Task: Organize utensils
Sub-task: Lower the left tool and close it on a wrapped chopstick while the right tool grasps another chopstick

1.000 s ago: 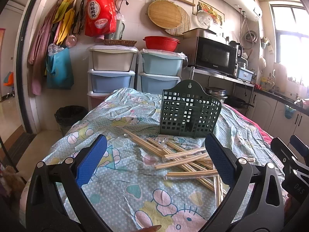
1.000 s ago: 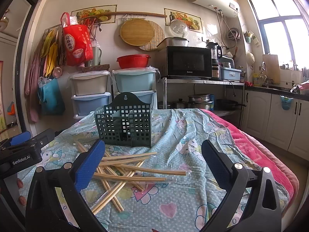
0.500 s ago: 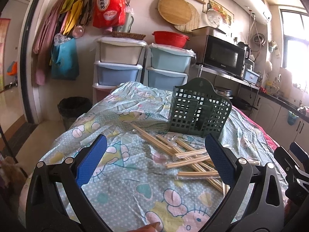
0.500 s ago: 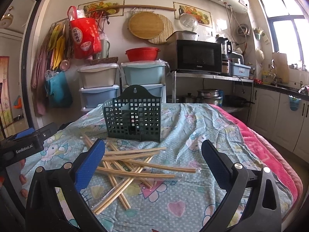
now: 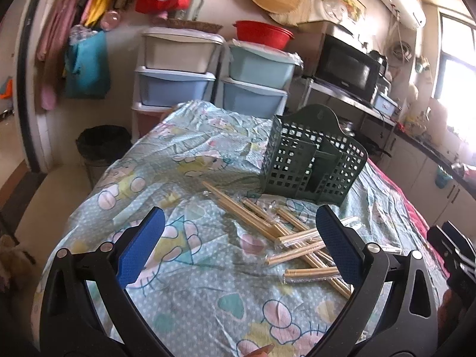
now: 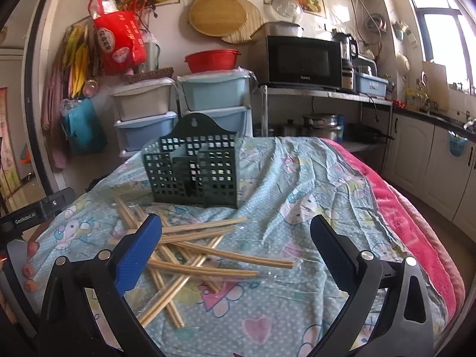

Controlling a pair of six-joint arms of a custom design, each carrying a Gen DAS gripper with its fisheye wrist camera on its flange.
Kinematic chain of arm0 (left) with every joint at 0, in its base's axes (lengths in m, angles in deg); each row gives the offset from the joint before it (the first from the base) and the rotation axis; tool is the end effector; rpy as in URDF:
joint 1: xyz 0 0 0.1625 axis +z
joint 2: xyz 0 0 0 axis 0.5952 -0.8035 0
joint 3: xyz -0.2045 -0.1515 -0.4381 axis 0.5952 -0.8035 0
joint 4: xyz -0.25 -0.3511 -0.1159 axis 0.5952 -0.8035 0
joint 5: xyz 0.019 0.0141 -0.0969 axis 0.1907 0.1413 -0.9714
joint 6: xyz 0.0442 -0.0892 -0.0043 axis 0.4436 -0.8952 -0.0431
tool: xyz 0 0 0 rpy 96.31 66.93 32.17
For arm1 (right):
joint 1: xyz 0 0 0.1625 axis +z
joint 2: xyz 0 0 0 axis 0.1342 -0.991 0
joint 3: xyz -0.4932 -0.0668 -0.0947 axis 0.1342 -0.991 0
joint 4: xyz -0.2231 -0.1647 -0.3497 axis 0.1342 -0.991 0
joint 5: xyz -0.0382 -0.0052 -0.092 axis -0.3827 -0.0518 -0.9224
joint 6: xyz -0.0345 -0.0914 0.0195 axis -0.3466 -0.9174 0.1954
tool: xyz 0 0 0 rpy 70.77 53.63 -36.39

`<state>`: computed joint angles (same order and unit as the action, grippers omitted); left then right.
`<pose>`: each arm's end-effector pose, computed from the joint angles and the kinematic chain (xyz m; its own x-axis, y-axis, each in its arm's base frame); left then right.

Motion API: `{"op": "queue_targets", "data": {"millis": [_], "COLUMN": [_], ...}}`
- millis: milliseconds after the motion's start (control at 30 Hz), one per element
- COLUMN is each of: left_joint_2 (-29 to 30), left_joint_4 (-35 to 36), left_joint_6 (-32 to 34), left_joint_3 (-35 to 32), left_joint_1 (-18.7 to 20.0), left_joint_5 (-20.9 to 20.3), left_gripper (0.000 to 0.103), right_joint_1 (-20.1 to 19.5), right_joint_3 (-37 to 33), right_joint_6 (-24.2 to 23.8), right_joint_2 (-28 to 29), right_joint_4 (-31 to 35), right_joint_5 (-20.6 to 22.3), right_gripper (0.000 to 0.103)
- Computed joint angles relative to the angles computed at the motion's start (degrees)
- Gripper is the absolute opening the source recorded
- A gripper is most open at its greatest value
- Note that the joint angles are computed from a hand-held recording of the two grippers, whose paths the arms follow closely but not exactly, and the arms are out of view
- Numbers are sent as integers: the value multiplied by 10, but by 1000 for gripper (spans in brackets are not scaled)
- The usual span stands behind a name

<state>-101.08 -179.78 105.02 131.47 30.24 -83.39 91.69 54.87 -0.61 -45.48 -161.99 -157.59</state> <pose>-0.1716 -0.8119 0.1939 -0.7609 0.4335 -0.4829 0.6489 0.5084 -0.5661 0.1842 -0.6654 0.1592 -0.7081 0.3287 0.6249 -0.5298 0.3377 -0.7780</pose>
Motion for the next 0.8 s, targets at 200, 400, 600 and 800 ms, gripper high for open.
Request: {"op": "queue_targets", "data": {"millis": [200,400,600,800], "left_joint_2": [9,21,43,59], "left_joint_4": [69,178,288,359], "left_joint_6": [17,11,-10,-27], "left_joint_3": [-29,-69,-118,-154], "left_joint_1": [2,5,14,22], "left_joint_5": [-18,-49,-71,-85], "left_gripper": [93,89,66,48], "right_joint_1": [-12,-26,-41,-51], "right_joint_3": [7,14,30,37], "right_joint_6": [43,87,159,198], "right_joint_2": [-19,-38,-61,-71], "right_joint_4": [41,90,155,203], "right_joint_5": [-18,-34,-24,-15], "right_gripper": [96,84,73,62]}}
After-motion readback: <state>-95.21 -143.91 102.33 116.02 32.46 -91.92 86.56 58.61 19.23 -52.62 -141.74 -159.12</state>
